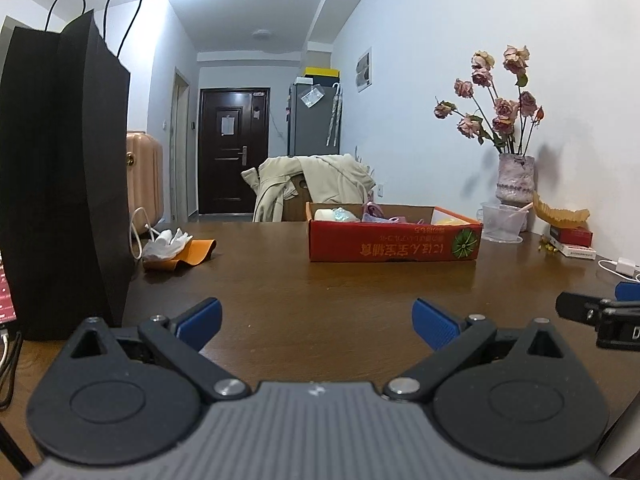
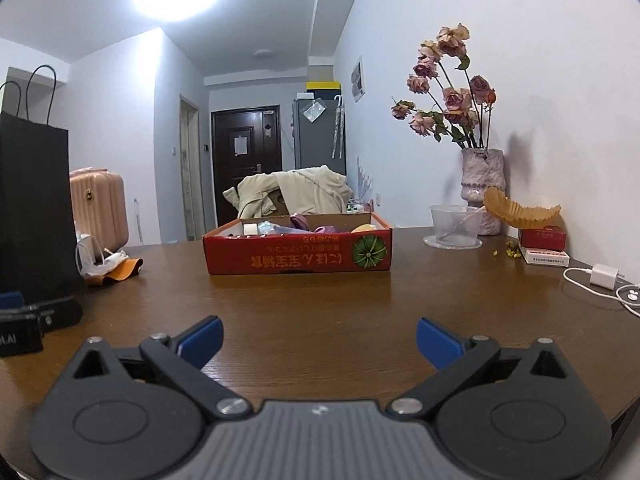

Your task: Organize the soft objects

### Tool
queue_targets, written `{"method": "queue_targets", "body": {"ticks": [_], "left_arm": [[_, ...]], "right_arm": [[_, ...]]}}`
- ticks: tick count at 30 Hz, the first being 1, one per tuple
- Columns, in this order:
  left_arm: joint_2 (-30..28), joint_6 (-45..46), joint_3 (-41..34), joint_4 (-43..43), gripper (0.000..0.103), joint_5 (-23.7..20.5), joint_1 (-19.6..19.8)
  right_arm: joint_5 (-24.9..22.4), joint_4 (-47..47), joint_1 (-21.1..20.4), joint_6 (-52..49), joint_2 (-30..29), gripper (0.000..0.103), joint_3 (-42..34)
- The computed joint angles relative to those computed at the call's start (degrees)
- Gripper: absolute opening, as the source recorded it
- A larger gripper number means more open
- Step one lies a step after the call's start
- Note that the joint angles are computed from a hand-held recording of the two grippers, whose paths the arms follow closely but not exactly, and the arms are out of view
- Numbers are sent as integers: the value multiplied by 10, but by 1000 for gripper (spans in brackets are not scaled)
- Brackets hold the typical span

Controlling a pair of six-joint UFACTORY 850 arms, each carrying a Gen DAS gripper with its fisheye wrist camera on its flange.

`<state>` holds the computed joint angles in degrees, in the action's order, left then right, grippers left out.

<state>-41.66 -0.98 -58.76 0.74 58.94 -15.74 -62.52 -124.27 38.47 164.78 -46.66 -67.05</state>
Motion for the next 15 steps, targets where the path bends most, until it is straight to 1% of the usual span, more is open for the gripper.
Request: {"method": "queue_targets", "body": {"ticks": [15], "left_arm": [[-1, -5, -2, 1, 103, 5, -1]], "right_arm": [[-2, -11, -2, 0, 0, 103, 0]]}}
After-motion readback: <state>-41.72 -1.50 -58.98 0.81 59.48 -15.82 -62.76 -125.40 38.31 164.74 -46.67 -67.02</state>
